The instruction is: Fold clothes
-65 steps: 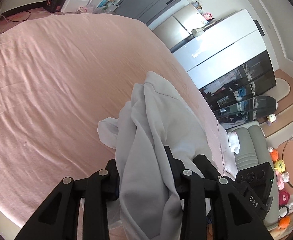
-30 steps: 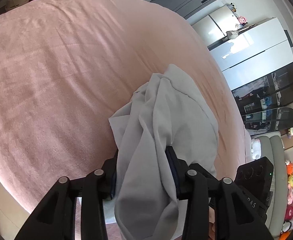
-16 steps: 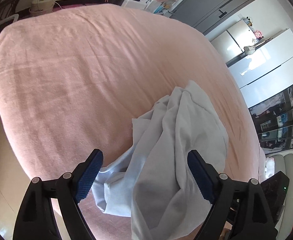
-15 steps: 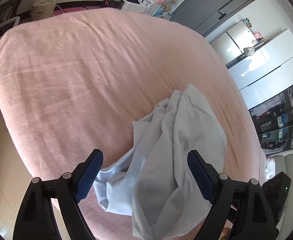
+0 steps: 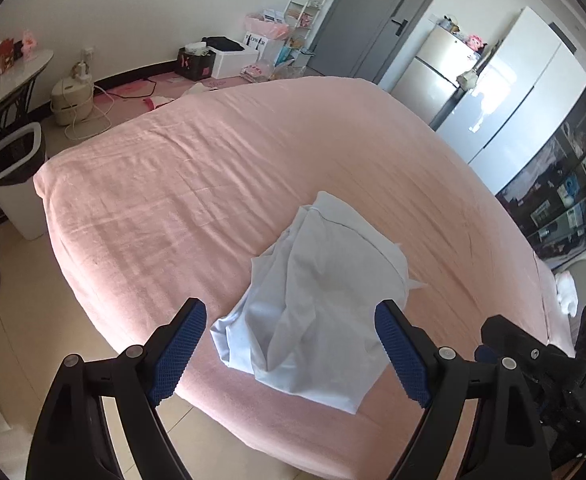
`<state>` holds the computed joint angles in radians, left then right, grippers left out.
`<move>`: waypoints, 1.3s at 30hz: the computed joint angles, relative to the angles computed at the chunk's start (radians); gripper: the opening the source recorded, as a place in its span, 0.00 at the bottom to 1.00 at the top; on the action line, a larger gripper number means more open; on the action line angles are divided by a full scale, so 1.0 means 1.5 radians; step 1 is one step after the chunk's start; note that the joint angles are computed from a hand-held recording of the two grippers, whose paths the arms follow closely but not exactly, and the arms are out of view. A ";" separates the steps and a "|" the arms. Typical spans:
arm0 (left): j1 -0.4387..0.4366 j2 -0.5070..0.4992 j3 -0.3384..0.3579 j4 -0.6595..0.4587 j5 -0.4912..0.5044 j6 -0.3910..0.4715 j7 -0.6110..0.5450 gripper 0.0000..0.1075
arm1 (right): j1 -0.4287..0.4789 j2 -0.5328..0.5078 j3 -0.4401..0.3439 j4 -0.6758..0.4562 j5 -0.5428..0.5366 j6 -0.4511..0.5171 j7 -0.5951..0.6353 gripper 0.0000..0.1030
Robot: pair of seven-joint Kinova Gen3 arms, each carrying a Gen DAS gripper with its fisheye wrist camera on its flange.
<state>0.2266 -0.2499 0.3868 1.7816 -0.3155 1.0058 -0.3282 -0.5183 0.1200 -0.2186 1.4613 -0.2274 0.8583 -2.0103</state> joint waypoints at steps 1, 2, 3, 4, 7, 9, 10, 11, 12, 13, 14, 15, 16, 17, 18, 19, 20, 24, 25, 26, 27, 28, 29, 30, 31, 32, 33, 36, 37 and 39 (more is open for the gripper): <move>0.003 0.004 0.009 -0.011 -0.003 0.015 0.000 0.80 | -0.003 -0.009 -0.001 0.000 0.008 0.006 -0.005 1.00; 0.006 0.011 0.018 -0.021 -0.007 0.024 0.003 0.80 | -0.008 -0.014 -0.002 -0.002 0.017 0.012 -0.009 1.00; 0.013 0.016 0.022 -0.029 -0.007 0.033 0.003 0.80 | -0.012 -0.018 -0.004 -0.004 0.025 0.018 -0.011 1.00; 0.021 0.020 0.026 -0.035 -0.009 0.040 0.000 0.80 | -0.016 -0.023 -0.006 -0.007 0.034 0.024 -0.013 1.00; 0.044 0.031 0.043 -0.059 -0.027 0.068 0.003 0.80 | -0.038 -0.032 -0.013 -0.026 0.090 0.057 -0.034 1.00; 0.060 0.035 0.061 -0.076 -0.052 0.094 0.019 0.80 | -0.049 -0.040 -0.017 -0.036 0.122 0.078 -0.043 1.00; 0.068 0.039 0.069 -0.085 -0.063 0.107 0.026 0.80 | -0.055 -0.046 -0.020 -0.040 0.141 0.087 -0.047 1.00; 0.076 0.044 0.079 -0.096 -0.076 0.125 0.038 0.80 | -0.061 -0.052 -0.024 -0.044 0.161 0.098 -0.053 1.00; 0.085 0.048 0.092 -0.107 -0.093 0.145 0.054 0.80 | -0.068 -0.058 -0.028 -0.048 0.183 0.109 -0.060 1.00; 0.095 0.049 0.098 -0.111 -0.106 0.154 0.064 0.80 | -0.074 -0.064 -0.033 -0.052 0.205 0.121 -0.066 1.00; 0.105 0.050 0.103 -0.115 -0.119 0.163 0.075 0.80 | -0.077 -0.071 -0.037 -0.054 0.219 0.131 -0.069 1.00; 0.115 0.050 0.110 -0.120 -0.132 0.172 0.086 0.80 | -0.078 -0.079 -0.039 -0.053 0.226 0.136 -0.069 1.00; 0.124 0.050 0.117 -0.124 -0.145 0.181 0.097 0.80 | -0.078 -0.087 -0.042 -0.053 0.232 0.142 -0.068 1.00; 0.132 0.052 0.122 -0.127 -0.157 0.189 0.105 0.80 | -0.078 -0.095 -0.045 -0.053 0.239 0.148 -0.067 1.00; 0.141 0.055 0.126 -0.132 -0.167 0.200 0.110 0.80 | -0.077 -0.103 -0.049 -0.052 0.245 0.155 -0.066 1.00; 0.149 0.062 0.133 -0.140 -0.178 0.217 0.116 0.80 | -0.076 -0.110 -0.053 -0.052 0.251 0.160 -0.066 1.00; 0.159 0.069 0.138 -0.148 -0.188 0.233 0.124 0.80 | -0.074 -0.116 -0.056 -0.052 0.254 0.165 -0.064 1.00; 0.197 0.074 0.134 -0.149 -0.206 0.249 0.158 0.80 | -0.069 -0.130 -0.069 -0.053 0.262 0.189 -0.057 1.00; 0.206 0.080 0.137 -0.152 -0.214 0.261 0.168 0.80 | -0.067 -0.136 -0.067 -0.047 0.251 0.185 -0.046 1.00; 0.216 0.086 0.140 -0.156 -0.222 0.273 0.178 0.80 | -0.065 -0.141 -0.068 -0.043 0.246 0.183 -0.039 1.00; 0.226 0.092 0.142 -0.161 -0.229 0.286 0.187 0.80 | -0.063 -0.145 -0.072 -0.039 0.246 0.183 -0.036 1.00; 0.236 0.102 0.144 -0.169 -0.234 0.305 0.193 0.80 | -0.062 -0.149 -0.076 -0.034 0.249 0.181 -0.032 1.00; 0.246 0.111 0.142 -0.177 -0.235 0.321 0.197 0.80 | -0.061 -0.153 -0.081 -0.029 0.254 0.179 -0.027 1.00; 0.256 0.120 0.140 -0.184 -0.236 0.336 0.200 0.80 | -0.060 -0.159 -0.083 -0.021 0.252 0.173 -0.021 1.00; 0.266 0.124 0.137 -0.187 -0.237 0.344 0.205 0.80 | -0.057 -0.168 -0.079 -0.009 0.240 0.160 -0.011 1.00; 0.276 0.126 0.134 -0.187 -0.240 0.349 0.211 0.80 | -0.053 -0.178 -0.072 0.007 0.220 0.144 -0.001 1.00; 0.287 0.132 0.132 -0.191 -0.245 0.362 0.215 0.80 | -0.047 -0.188 -0.068 0.022 0.204 0.131 0.002 1.00; 0.326 0.160 0.132 -0.215 -0.266 0.427 0.232 0.80 | -0.029 -0.207 -0.070 0.053 0.181 0.113 0.000 1.00; 0.338 0.166 0.129 -0.220 -0.271 0.444 0.236 0.80 | -0.024 -0.211 -0.072 0.059 0.177 0.112 0.001 1.00; 0.363 0.176 0.123 -0.232 -0.279 0.477 0.243 0.80 | -0.015 -0.223 -0.082 0.073 0.180 0.107 -0.004 1.00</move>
